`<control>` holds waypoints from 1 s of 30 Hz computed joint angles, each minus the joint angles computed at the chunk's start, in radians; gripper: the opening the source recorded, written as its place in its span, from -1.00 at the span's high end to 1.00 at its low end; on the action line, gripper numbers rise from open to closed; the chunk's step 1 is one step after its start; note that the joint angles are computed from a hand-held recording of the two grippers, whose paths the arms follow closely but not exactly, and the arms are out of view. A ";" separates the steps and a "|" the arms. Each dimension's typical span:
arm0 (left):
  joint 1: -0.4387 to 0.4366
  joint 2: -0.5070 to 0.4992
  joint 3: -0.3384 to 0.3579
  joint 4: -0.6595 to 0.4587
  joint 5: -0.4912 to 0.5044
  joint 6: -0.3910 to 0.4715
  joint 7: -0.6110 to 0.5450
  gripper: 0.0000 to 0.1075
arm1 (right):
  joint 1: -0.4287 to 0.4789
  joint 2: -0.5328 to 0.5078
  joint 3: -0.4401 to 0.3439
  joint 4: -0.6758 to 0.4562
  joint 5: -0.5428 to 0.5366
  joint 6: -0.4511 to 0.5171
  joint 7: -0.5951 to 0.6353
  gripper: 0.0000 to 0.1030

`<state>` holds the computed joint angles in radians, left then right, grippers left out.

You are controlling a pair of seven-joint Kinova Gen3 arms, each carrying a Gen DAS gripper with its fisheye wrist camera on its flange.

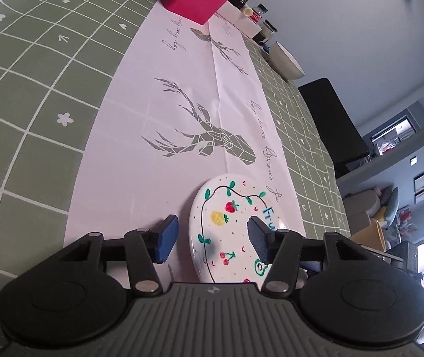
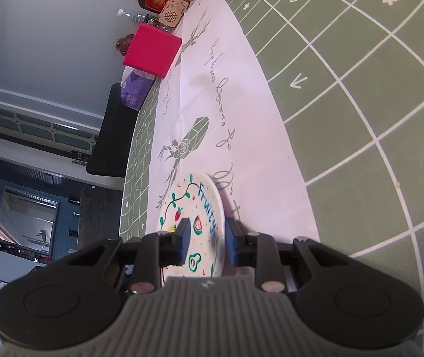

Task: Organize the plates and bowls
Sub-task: 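Close both grippers on the rim of the white 'Fruity' plate, then lift the 'Fruity' plate with both grippers and lower it onto the glass plates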

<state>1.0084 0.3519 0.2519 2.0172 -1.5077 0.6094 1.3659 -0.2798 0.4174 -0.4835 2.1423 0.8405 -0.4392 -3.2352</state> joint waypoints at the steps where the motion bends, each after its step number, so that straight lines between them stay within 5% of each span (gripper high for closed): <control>1: -0.023 0.001 0.023 -0.010 0.029 0.002 -0.040 -0.15 | -0.007 -0.001 0.005 0.002 -0.011 -0.001 0.008 0.55; 4: -0.127 0.006 0.141 -0.047 0.128 0.027 -0.158 -0.11 | -0.005 0.002 0.002 -0.002 0.023 -0.006 0.043 0.55; 7: -0.177 0.035 0.225 -0.102 0.231 0.106 -0.248 0.39 | -0.036 -0.003 0.031 0.009 -0.013 -0.018 0.070 0.66; 8: -0.170 0.037 0.217 -0.106 0.251 0.113 -0.249 0.63 | -0.037 -0.001 0.032 0.015 -0.039 -0.020 0.084 0.71; 11: -0.095 0.006 0.098 -0.069 0.258 0.037 -0.160 0.82 | -0.024 0.018 0.035 0.035 -0.066 -0.063 0.108 0.97; 14: 0.020 0.000 -0.039 -0.061 0.257 0.005 -0.090 0.83 | -0.053 0.014 0.060 0.062 -0.132 -0.105 0.169 0.97; 17: 0.089 0.007 -0.105 -0.077 0.283 0.010 -0.133 0.84 | -0.063 0.026 0.076 0.100 -0.198 -0.183 0.222 0.97; 20: 0.069 -0.015 -0.106 -0.040 0.241 -0.066 -0.087 0.85 | -0.056 0.034 0.079 0.128 -0.222 -0.236 0.225 0.97; 25: 0.050 -0.019 -0.053 -0.035 0.238 -0.052 -0.105 0.85 | -0.066 0.011 0.081 0.166 -0.230 -0.250 0.216 0.97; 30: 0.067 -0.041 -0.053 -0.027 0.295 -0.083 -0.161 0.84 | -0.116 -0.082 0.078 0.172 -0.239 -0.122 0.209 0.96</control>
